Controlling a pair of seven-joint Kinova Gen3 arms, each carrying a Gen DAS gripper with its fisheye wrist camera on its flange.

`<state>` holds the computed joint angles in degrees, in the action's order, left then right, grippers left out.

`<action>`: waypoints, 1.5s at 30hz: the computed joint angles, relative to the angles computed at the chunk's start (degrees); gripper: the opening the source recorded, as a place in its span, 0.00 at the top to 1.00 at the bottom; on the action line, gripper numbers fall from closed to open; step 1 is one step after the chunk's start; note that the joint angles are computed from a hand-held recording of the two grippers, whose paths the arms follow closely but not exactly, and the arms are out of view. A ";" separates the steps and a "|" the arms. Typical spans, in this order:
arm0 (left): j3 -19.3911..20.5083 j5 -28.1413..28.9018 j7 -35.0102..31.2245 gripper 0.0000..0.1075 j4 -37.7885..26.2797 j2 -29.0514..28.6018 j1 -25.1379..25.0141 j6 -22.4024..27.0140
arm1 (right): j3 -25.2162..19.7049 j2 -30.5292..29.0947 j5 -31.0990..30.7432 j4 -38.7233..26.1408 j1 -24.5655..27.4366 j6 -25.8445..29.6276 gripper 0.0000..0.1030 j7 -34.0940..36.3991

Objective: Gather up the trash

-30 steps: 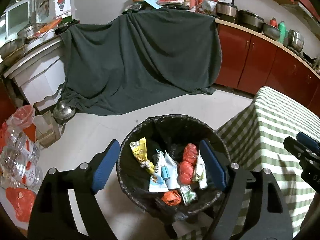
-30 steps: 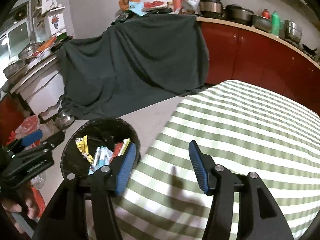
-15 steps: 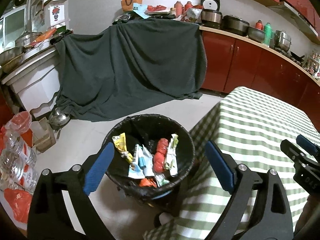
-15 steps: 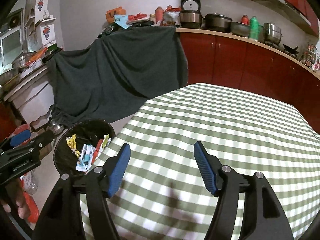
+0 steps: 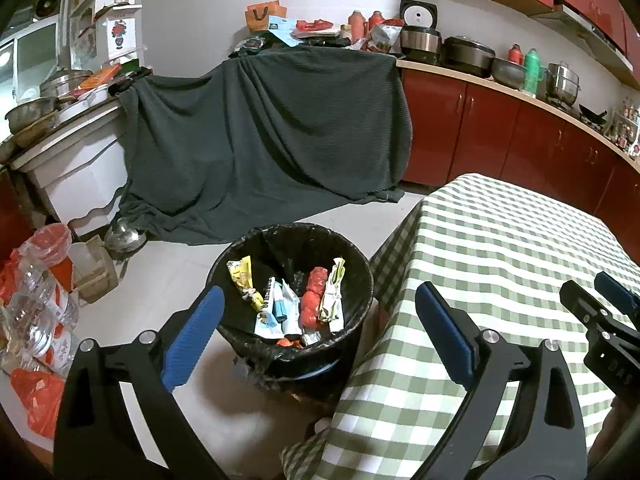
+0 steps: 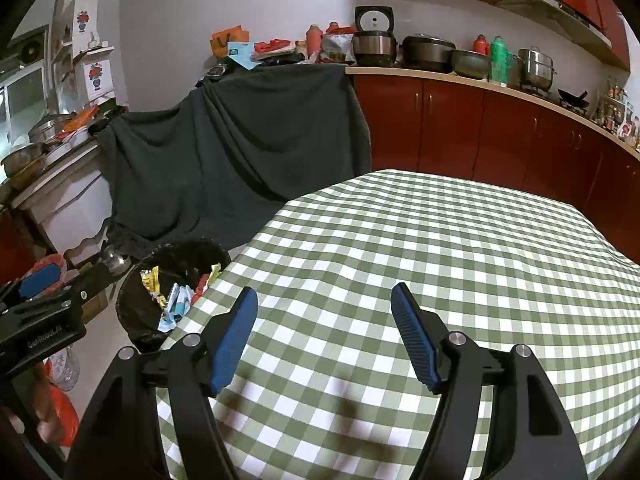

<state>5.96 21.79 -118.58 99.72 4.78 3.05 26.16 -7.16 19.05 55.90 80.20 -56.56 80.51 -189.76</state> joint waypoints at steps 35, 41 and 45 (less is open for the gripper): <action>-0.41 -2.86 0.70 0.12 1.18 -0.09 -0.03 -1.46 | 1.59 2.69 -0.64 -3.60 -1.63 0.15 0.33 2.71; -0.29 -1.69 0.16 0.12 1.71 -0.33 -0.48 -2.31 | 1.72 2.70 -0.65 -3.63 -1.75 0.06 0.33 2.66; -0.25 -0.84 -0.81 0.12 1.85 -0.44 -0.69 -2.57 | 1.77 2.87 -0.65 -3.76 -1.72 -0.04 0.33 2.84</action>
<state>5.70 20.95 -119.39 101.57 4.34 2.35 23.59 -5.39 21.92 55.25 76.45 -58.28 80.47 -186.92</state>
